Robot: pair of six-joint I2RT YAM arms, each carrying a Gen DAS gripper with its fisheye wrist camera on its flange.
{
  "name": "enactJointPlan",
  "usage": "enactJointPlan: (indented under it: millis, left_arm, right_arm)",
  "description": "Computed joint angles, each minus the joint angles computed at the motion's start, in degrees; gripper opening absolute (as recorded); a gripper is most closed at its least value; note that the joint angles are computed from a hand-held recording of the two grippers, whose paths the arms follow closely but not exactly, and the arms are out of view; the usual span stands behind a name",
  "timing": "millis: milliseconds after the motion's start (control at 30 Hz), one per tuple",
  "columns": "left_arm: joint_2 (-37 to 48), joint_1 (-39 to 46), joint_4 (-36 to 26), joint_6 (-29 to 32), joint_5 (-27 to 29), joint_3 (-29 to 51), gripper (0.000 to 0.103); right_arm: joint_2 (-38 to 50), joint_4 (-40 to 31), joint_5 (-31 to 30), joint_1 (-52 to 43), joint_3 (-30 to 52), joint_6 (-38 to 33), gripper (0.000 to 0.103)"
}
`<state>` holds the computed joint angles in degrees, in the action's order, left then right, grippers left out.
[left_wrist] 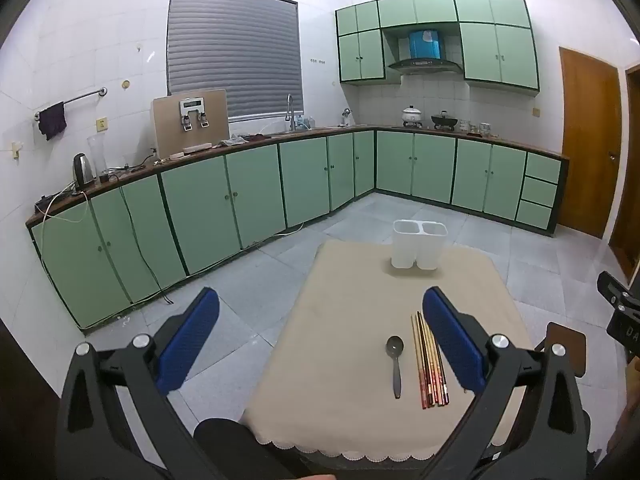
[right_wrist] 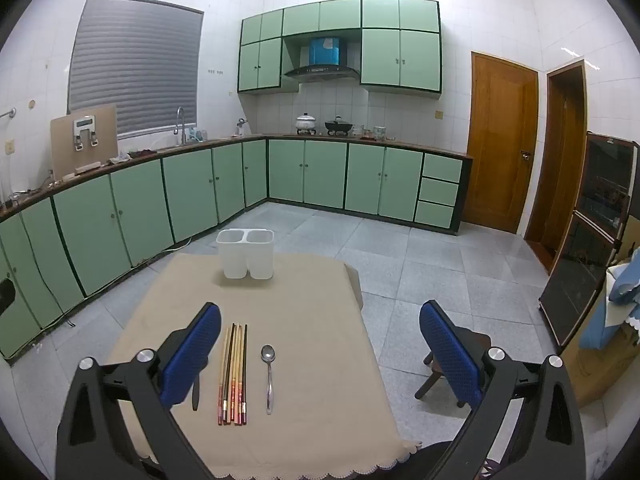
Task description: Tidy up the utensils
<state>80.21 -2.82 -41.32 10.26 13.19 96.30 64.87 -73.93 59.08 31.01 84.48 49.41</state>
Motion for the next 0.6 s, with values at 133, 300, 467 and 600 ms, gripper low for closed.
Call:
enactJointPlan:
  millis: [133, 300, 467, 600]
  left_arm:
    - [-0.09, -0.04, 0.19, 0.02, 0.0, -0.14, 0.099]
    - [-0.22, -0.02, 0.27, -0.2, 0.23, -0.27, 0.099]
    - [-0.25, 0.74, -0.13, 0.2, 1.15, -0.18, 0.099]
    - [1.14, 3.0, 0.51, 1.36, 3.01, 0.18, 0.099]
  right_arm:
    - [-0.11, -0.19, 0.01, 0.02, 0.11, 0.05, 0.098]
    - [0.51, -0.73, 0.15, 0.32, 0.42, 0.85, 0.098]
    - [1.49, -2.27, 1.15, 1.12, 2.18, 1.72, 0.098]
    - [-0.31, -0.26, 0.75, 0.55, -0.47, 0.88, 0.098]
